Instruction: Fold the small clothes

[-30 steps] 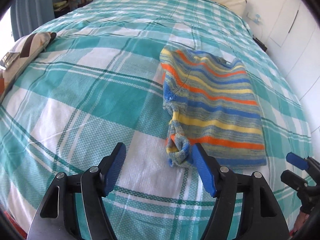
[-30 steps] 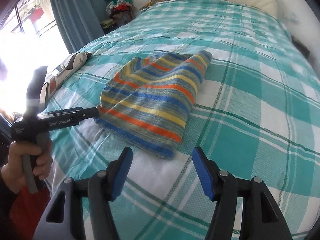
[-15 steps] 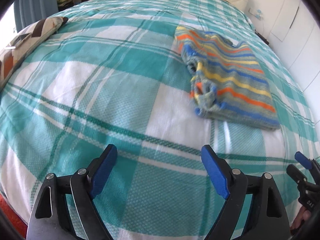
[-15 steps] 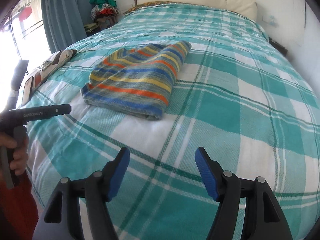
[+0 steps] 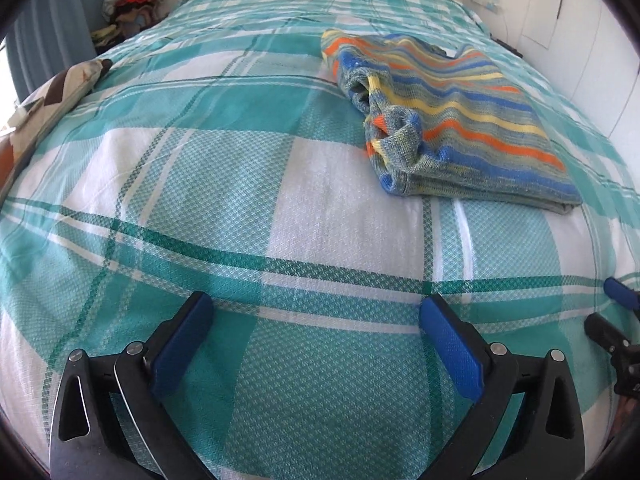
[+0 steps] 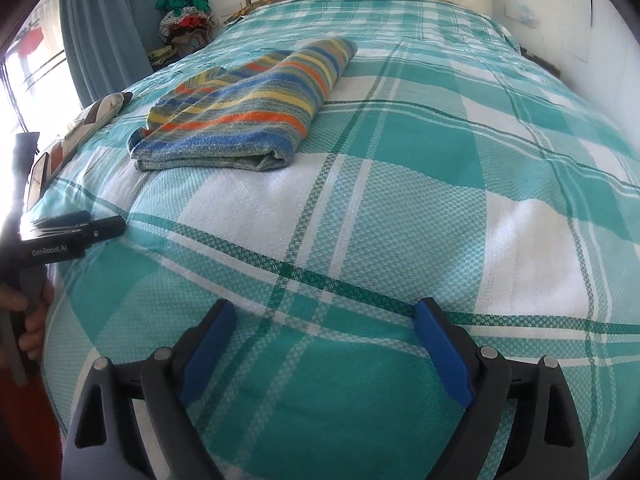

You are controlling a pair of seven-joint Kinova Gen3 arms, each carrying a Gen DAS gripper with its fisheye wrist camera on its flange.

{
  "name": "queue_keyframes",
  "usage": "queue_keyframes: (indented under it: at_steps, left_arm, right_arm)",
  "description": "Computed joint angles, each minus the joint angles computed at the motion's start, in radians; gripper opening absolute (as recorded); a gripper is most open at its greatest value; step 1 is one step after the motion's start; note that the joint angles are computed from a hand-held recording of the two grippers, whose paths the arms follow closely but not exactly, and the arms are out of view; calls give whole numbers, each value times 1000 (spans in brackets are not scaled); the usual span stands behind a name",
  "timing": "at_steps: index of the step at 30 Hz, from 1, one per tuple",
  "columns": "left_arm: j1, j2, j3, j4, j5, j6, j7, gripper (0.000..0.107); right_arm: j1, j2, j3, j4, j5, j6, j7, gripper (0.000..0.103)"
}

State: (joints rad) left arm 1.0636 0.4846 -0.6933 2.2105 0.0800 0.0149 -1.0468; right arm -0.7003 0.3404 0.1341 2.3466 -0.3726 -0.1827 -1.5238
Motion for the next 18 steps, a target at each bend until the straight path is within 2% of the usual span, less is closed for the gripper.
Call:
queue_keyframes:
  at_steps: [12, 18]
  left_arm:
    - [36, 18, -32, -15, -27, 26, 35, 103]
    - [37, 20, -32, -16, -51, 29, 60, 103]
  right_arm:
    - [-35, 9, 23, -1, -37, -7, 36, 94]
    - [-97, 14, 86, -11, -69, 17, 54, 95]
